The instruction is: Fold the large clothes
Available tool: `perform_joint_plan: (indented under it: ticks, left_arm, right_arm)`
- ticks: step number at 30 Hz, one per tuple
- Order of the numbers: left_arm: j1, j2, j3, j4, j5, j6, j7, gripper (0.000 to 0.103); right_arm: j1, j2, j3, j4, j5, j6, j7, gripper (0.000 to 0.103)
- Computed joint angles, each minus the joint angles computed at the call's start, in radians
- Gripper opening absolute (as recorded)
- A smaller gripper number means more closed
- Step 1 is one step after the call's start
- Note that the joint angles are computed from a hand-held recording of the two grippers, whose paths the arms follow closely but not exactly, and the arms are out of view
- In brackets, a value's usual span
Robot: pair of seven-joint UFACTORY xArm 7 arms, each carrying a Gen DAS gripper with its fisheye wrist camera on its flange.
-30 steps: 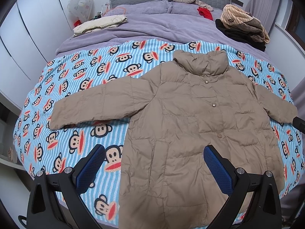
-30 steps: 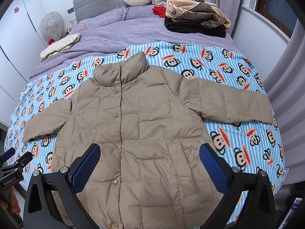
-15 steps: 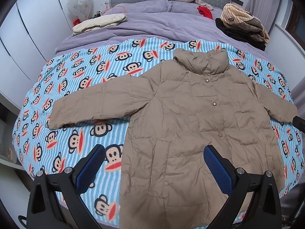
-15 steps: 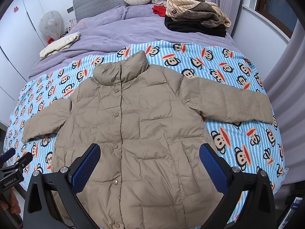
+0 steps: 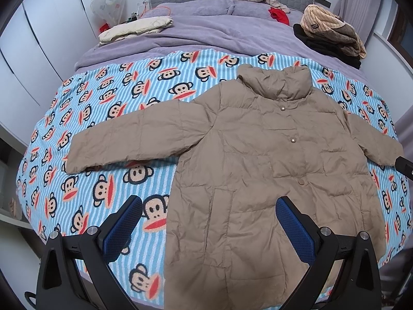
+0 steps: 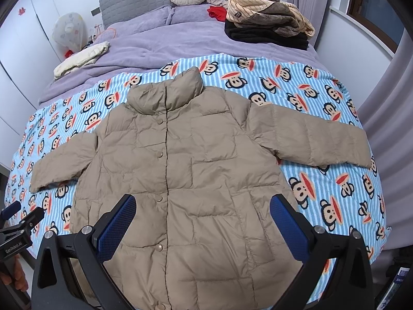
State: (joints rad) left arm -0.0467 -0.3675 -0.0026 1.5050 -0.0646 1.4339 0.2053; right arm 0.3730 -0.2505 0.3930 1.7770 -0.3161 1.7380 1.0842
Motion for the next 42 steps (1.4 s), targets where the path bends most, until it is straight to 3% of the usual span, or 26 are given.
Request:
perform_joint_plan:
  ticks: [12, 19, 24, 29, 33, 37, 42]
  left_arm:
    - [0.018, 0.05, 0.04, 0.03, -0.06, 0.03, 0.0, 0.103]
    - [0.073, 0.118, 0.098, 0.045, -0.144, 0.05, -0.018, 0.103]
    - [0.13, 0.191, 0.133, 0.056, -0.214, 0.031, -0.024, 0.103]
    - [0.196, 0.282, 0.161, 0.054, -0.315, -0.028, 0.004, 0.103]
    - [0.256, 0.39, 0.159, 0.068, -0.365, -0.126, 0.012, 0.103]
    - [0.335, 0.544, 0.144, 0.143, -0.449, -0.156, -0.024, 0.103]
    - [0.409, 0.707, 0.102, 0.263, -0.45, -0.195, -0.083, 0.103]
  right_arm:
    - [0.039, 0.067, 0.0, 0.056, -0.006, 0.018, 0.008, 0.103]
    - [0.066, 0.125, -0.045, 0.067, 0.046, -0.037, -0.011, 0.103]
    - [0.091, 0.168, -0.083, 0.044, 0.145, -0.17, -0.028, 0.103]
    - [0.164, 0.337, -0.092, 0.186, 0.172, -0.154, -0.082, 0.103]
    - [0.233, 0.482, -0.122, 0.344, 0.172, -0.105, -0.113, 0.103]
    - [0.273, 0.575, -0.162, 0.423, 0.208, -0.099, -0.137, 0.103]
    - [0.299, 0.659, -0.205, 0.479, 0.259, -0.13, -0.138, 0.103]
